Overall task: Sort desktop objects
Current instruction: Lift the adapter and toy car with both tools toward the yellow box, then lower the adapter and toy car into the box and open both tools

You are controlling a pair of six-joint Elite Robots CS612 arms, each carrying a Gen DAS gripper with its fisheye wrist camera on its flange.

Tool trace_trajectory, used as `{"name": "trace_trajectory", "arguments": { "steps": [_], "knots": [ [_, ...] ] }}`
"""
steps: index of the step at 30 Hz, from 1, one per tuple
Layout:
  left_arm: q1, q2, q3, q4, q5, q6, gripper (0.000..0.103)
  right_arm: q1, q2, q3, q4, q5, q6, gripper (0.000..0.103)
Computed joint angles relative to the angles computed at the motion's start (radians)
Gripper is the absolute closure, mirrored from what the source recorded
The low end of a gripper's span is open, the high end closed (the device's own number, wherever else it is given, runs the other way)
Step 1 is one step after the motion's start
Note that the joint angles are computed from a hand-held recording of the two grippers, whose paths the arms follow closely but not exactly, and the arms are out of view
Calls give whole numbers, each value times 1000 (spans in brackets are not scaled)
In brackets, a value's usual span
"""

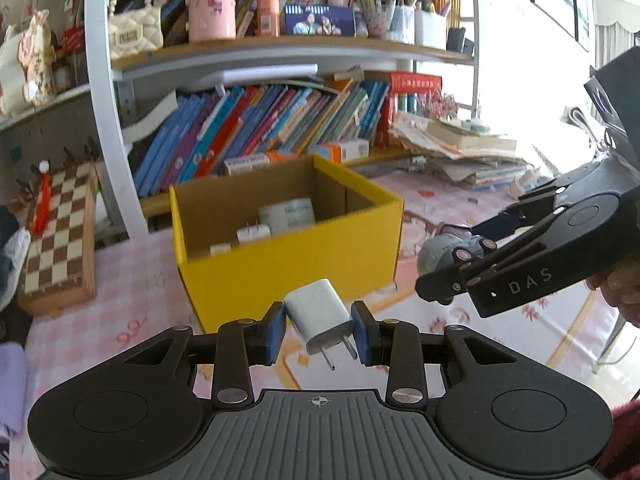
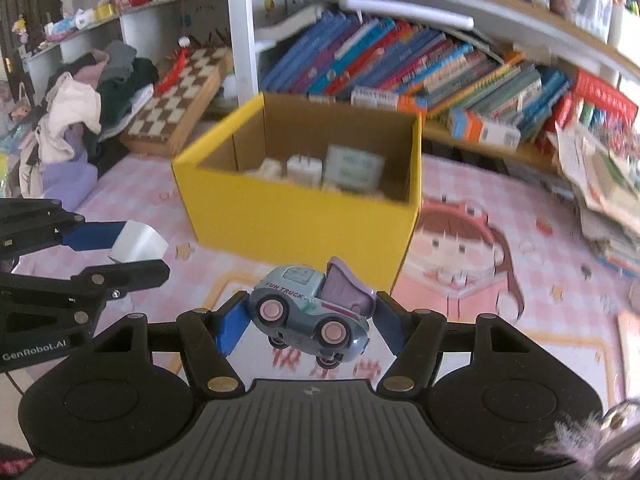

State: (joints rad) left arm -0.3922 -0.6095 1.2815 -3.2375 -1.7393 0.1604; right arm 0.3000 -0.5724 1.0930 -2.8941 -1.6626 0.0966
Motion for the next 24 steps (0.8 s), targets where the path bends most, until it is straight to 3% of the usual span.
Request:
{"name": "trace_trajectory", "arguments": {
  "steps": [14, 24],
  "knots": [
    [-1, 62, -153, -6, 53, -7, 69, -23, 80, -194, -17, 18, -102, 39],
    [-2, 122, -283, 68, 87, 10, 69, -44, 166, -368, 98, 60, -171, 38]
  ]
}}
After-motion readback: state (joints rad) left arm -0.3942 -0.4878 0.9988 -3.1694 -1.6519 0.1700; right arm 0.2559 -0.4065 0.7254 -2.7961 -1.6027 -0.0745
